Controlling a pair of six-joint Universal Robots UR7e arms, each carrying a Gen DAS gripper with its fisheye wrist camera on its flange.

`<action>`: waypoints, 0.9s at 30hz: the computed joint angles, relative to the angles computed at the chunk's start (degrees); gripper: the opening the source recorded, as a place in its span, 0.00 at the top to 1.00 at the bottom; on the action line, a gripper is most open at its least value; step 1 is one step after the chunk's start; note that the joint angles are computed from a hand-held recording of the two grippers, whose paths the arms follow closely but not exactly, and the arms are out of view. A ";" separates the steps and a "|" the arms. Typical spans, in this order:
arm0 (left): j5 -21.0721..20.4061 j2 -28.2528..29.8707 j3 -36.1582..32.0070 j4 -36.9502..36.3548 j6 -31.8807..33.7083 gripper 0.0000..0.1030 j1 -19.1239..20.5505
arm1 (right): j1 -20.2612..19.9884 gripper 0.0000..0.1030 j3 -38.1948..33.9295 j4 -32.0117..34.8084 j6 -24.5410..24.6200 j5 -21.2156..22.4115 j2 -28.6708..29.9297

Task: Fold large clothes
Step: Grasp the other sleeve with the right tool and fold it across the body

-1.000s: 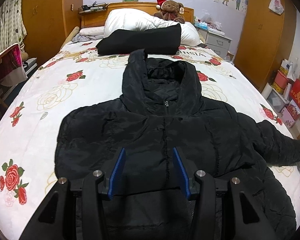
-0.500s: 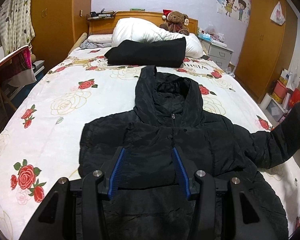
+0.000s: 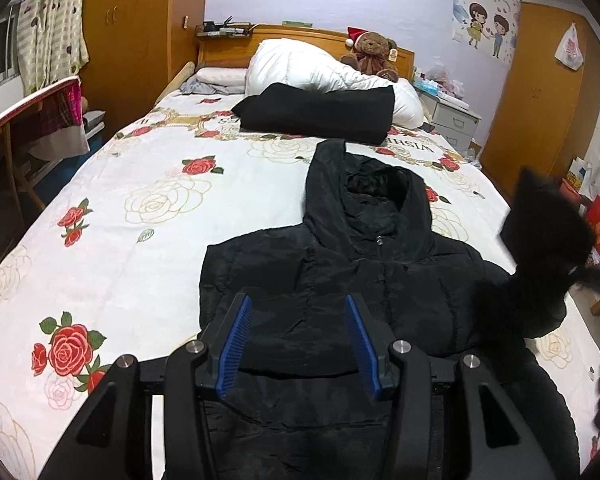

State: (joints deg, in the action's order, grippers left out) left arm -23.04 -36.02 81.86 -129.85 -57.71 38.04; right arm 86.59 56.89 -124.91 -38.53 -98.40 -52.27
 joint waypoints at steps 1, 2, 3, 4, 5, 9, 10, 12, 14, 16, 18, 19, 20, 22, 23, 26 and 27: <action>-0.22 -0.20 0.55 -0.69 0.11 0.51 0.27 | 0.17 0.92 0.67 -0.11 -0.30 -0.67 0.54; -0.45 -0.34 1.07 -1.38 0.29 0.51 0.52 | 0.34 0.92 1.38 -0.20 -0.49 -1.34 1.28; -0.69 -0.41 1.52 -2.12 0.60 0.51 0.85 | 0.27 0.92 1.97 -0.06 -0.67 -1.57 1.42; -0.85 -0.40 1.82 -2.57 0.67 0.51 1.06 | 0.41 0.92 2.34 0.11 -0.78 -2.28 2.44; -1.09 -0.42 2.17 -3.13 0.82 0.51 1.35 | 0.36 0.92 2.74 0.54 -0.92 -2.63 2.77; -2.29 -0.60 3.62 -5.93 1.24 0.51 2.23 | 0.26 0.75 2.24 3.04 -0.70 -4.34 5.09; -2.68 -0.59 3.80 -6.59 1.46 0.51 2.43 | 0.11 0.68 2.08 4.06 -0.55 -4.17 5.44; -3.61 -0.49 4.12 -8.52 2.33 0.51 2.67 | -0.28 0.58 2.67 5.08 -1.30 -2.51 4.73; -4.41 -0.11 4.09 -11.00 3.73 0.51 2.72 | -0.42 0.41 2.00 7.74 -1.88 1.00 3.89; -5.44 0.49 3.42 -13.07 5.33 0.51 2.75 | -0.76 0.38 1.94 9.46 -2.77 4.58 2.37; -6.60 1.29 2.57 -15.91 7.29 0.49 2.70 | -1.11 0.38 2.01 10.11 -4.01 7.30 0.58; -7.14 1.93 1.72 -17.24 8.37 0.46 2.64 | -1.23 0.38 2.32 9.85 -4.34 8.32 -0.30; -7.50 2.63 0.75 -18.11 9.25 0.42 2.55 | -1.42 0.38 1.92 9.82 -4.43 9.05 -0.84; -8.75 4.53 -1.95 -20.04 11.83 0.35 2.61 | -2.12 0.38 1.17 8.85 -4.41 10.09 -1.80; -10.07 5.58 -3.46 -21.06 13.42 0.29 2.88 | -2.59 0.38 0.50 7.47 -4.25 9.68 -2.05; -14.84 9.58 -9.65 -19.29 15.29 0.28 4.54 | -3.91 0.38 -1.96 4.76 -3.19 7.39 -1.38; -16.37 11.12 -12.12 -17.46 15.28 0.28 5.24 | -4.57 0.38 -3.63 4.15 -2.30 6.06 -0.71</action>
State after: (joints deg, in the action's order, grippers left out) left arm -39.41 -24.90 69.73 -147.30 -42.43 43.28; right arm 82.02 53.26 -120.76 -40.83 -92.34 -52.97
